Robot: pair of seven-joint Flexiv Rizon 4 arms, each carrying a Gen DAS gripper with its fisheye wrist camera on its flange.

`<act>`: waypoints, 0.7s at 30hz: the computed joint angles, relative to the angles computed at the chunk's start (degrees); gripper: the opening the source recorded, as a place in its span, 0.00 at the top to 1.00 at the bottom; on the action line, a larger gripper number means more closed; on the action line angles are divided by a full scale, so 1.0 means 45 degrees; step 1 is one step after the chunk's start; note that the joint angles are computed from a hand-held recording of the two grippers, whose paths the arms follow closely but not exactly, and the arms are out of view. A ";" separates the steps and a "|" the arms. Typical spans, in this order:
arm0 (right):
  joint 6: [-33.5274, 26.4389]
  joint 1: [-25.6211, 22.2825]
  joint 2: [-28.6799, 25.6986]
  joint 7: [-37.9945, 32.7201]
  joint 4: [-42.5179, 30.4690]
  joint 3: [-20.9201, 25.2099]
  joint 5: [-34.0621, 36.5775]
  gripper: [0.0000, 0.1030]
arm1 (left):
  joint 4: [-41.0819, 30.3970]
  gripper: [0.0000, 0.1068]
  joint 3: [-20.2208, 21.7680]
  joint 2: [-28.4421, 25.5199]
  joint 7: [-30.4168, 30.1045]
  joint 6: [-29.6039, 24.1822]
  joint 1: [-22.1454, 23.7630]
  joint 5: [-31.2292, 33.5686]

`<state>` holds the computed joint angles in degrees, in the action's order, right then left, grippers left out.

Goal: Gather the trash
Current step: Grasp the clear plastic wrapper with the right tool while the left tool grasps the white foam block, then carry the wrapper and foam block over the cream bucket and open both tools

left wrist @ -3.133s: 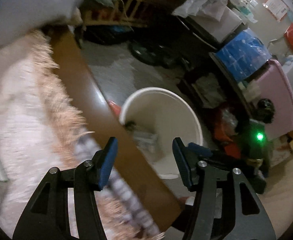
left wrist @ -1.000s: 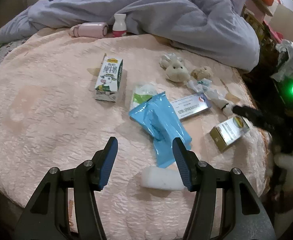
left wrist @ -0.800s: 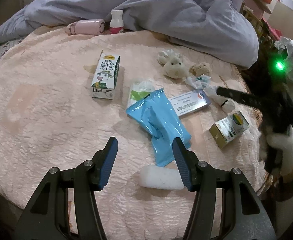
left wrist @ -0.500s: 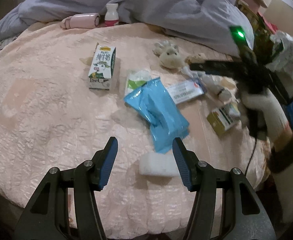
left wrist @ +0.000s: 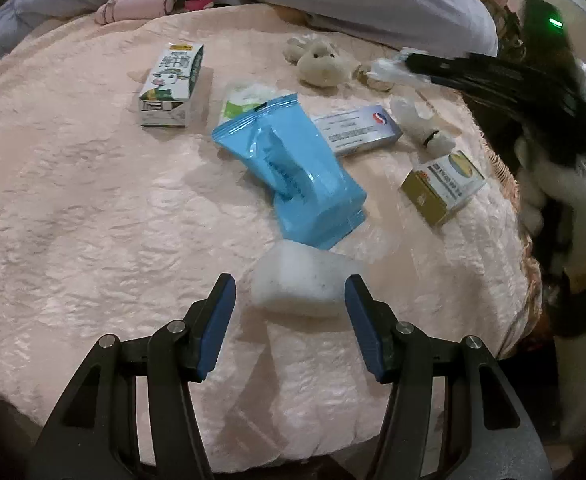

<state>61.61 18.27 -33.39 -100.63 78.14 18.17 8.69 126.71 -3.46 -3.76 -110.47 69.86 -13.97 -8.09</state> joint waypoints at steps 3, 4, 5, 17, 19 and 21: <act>0.0119 -0.0474 0.0534 -0.0631 0.0511 0.0632 0.0738 0.79 | 0.0055 0.48 -0.0306 -0.0406 0.1037 0.0594 0.0003 -0.0987; 0.0212 -0.0653 0.0833 -0.0940 0.0843 0.0830 0.1046 0.79 | 0.0062 0.50 -0.0416 -0.0509 0.1405 0.0679 0.0010 -0.1438; 0.0265 -0.0683 0.0969 -0.1085 0.0994 0.0852 0.1208 0.79 | 0.0203 0.55 -0.0678 -0.0598 0.2152 0.0902 0.0047 -0.2430; 0.0762 -0.1240 0.3467 -0.2555 0.3635 0.0767 0.3404 0.79 | 0.0112 0.73 -0.0974 -0.0304 0.3875 0.1580 -0.0680 -0.4686; 0.0867 -0.1235 0.3824 -0.2719 0.3975 0.0625 0.3611 0.79 | -0.0163 0.73 -0.0962 -0.0334 0.3762 0.1483 -0.0774 -0.4482; 0.0995 -0.1279 0.4159 -0.2820 0.4291 0.0467 0.3882 0.79 | -0.0548 0.73 -0.1015 -0.0520 0.3718 0.1403 -0.0846 -0.4331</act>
